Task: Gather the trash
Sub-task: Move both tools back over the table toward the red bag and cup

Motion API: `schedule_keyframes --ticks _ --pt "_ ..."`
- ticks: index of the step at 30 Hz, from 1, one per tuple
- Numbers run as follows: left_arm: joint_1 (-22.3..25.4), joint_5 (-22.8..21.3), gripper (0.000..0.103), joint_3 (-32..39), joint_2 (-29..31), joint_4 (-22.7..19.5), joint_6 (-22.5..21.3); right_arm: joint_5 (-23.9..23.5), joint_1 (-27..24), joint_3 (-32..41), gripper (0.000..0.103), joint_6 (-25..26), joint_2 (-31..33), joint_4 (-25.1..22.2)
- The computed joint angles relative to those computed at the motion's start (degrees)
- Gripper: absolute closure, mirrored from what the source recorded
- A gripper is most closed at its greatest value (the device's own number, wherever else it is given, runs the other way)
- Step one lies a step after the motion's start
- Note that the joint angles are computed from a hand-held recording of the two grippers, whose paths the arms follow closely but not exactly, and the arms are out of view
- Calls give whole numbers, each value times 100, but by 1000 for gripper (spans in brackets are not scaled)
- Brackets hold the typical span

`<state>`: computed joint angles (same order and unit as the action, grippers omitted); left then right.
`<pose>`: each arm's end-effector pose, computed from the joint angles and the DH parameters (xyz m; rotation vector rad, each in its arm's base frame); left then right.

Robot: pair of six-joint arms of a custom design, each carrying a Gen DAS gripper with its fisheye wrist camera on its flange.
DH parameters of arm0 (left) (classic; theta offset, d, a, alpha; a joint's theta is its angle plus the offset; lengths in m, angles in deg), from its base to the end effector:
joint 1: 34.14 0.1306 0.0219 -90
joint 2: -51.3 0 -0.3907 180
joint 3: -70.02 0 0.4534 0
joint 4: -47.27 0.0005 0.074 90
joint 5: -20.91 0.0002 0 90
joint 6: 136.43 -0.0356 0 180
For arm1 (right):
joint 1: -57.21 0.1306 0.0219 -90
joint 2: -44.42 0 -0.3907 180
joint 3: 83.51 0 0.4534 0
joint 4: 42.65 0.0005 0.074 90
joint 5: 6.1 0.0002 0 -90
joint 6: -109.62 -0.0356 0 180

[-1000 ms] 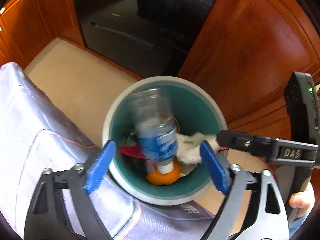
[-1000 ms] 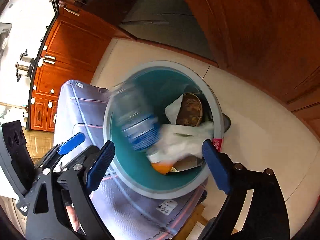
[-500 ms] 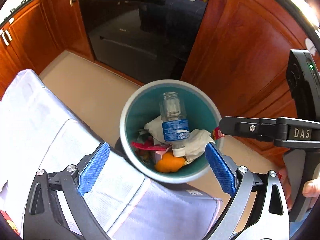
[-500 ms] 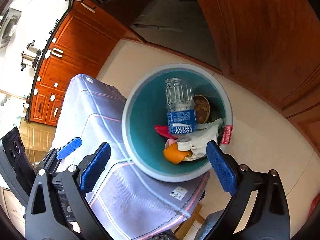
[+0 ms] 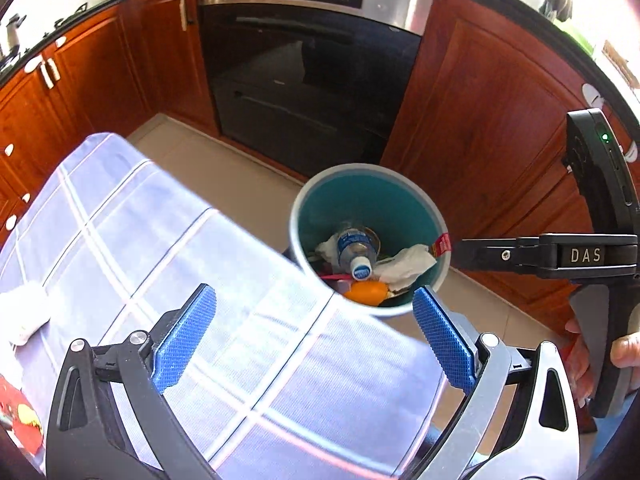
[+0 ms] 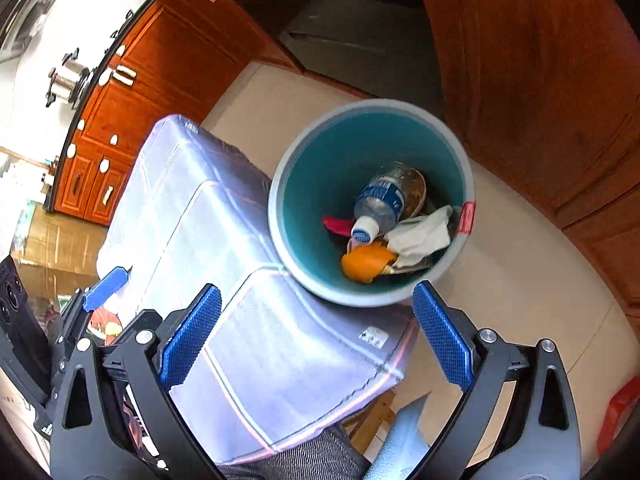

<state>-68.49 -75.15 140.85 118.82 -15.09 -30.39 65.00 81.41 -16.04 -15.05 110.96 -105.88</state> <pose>0.3166 -0.2124 0.4239 0.3765 2.5761 -0.1821 0.3326 0.1616 0.4009 0.1404 2.7858 0.7417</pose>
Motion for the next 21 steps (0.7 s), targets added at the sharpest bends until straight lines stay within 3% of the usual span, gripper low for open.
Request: schedule_keyframes --ticks 11,14,21 --pt "629 119 4 -602 -1185 -455 129 337 1112 531 10 -150 325 -157" --pt "1024 274 4 -804 -1540 -617 146 337 1474 744 6 -204 589 -106" --pt "2222 644 4 -1196 -2316 -1034 -82 242 2352 1433 6 -85 1454 -98"
